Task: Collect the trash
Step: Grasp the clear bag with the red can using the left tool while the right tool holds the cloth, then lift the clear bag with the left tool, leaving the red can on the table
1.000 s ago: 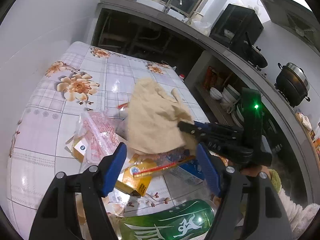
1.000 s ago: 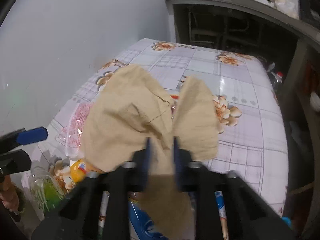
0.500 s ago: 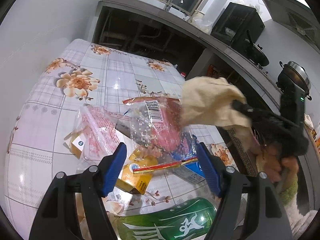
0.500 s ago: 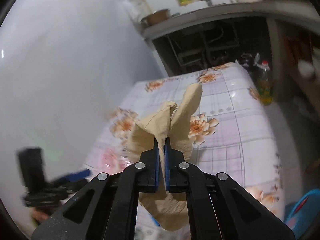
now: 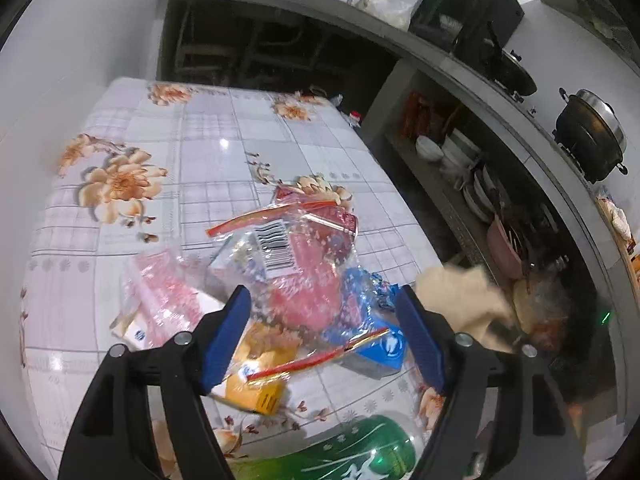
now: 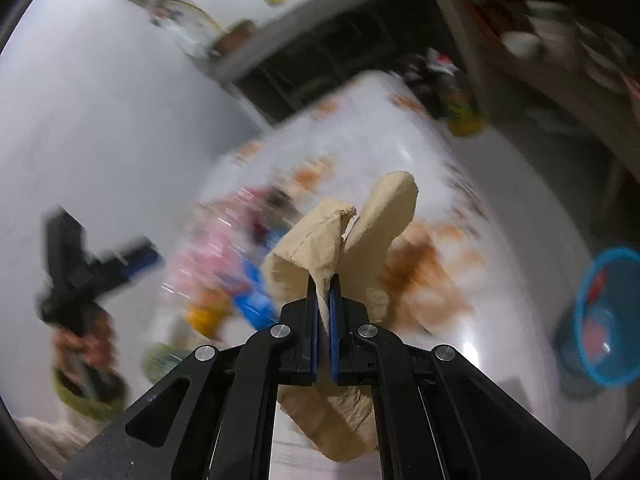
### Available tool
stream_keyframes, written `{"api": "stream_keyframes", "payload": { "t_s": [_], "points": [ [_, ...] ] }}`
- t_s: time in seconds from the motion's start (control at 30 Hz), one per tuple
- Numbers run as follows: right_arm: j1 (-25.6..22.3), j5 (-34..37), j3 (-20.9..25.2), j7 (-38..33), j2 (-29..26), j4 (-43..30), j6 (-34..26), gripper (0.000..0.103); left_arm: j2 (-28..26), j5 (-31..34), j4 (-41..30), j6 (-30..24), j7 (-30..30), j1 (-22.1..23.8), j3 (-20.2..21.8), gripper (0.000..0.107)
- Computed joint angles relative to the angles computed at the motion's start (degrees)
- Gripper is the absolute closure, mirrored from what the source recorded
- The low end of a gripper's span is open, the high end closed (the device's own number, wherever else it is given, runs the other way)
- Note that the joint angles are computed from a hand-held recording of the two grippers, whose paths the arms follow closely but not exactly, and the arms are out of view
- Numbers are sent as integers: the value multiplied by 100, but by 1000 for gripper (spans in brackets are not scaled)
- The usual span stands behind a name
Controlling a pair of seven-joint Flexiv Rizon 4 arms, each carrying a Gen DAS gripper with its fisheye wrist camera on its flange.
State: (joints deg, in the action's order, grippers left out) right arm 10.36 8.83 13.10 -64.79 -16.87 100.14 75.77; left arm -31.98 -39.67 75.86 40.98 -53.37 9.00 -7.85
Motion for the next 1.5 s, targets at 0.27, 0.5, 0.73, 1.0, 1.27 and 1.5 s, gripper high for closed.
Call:
{"api": "stream_keyframes", "payload": {
  "t_s": [0.27, 0.5, 0.73, 1.0, 1.27, 1.5],
  "points": [
    [140, -336, -156, 459, -45, 376, 140, 100, -773, 1553, -1594, -1002, -1161, -509, 419, 24],
    [-240, 200, 257, -32, -126, 375, 323, 100, -1118, 2823, -2235, -644, -1414, -1156, 724, 16],
    [-420, 677, 451, -389, -153, 357, 380, 99, -1659, 4328, -2995, -465, -1706, -1739, 1330, 16],
    [-500, 1085, 544, -705, -212, 267, 368, 99, -1725, 4716, -3112, -391, -1751, -1749, 1323, 27],
    [-523, 1266, 563, -859, -227, 227, 362, 99, -1464, 4174, -2845, -595, -1502, -1455, 979, 77],
    [-458, 1227, 480, -826, -170, 256, 375, 99, -1160, 3622, -2464, -565, -1339, -1186, 767, 105]
  ]
}}
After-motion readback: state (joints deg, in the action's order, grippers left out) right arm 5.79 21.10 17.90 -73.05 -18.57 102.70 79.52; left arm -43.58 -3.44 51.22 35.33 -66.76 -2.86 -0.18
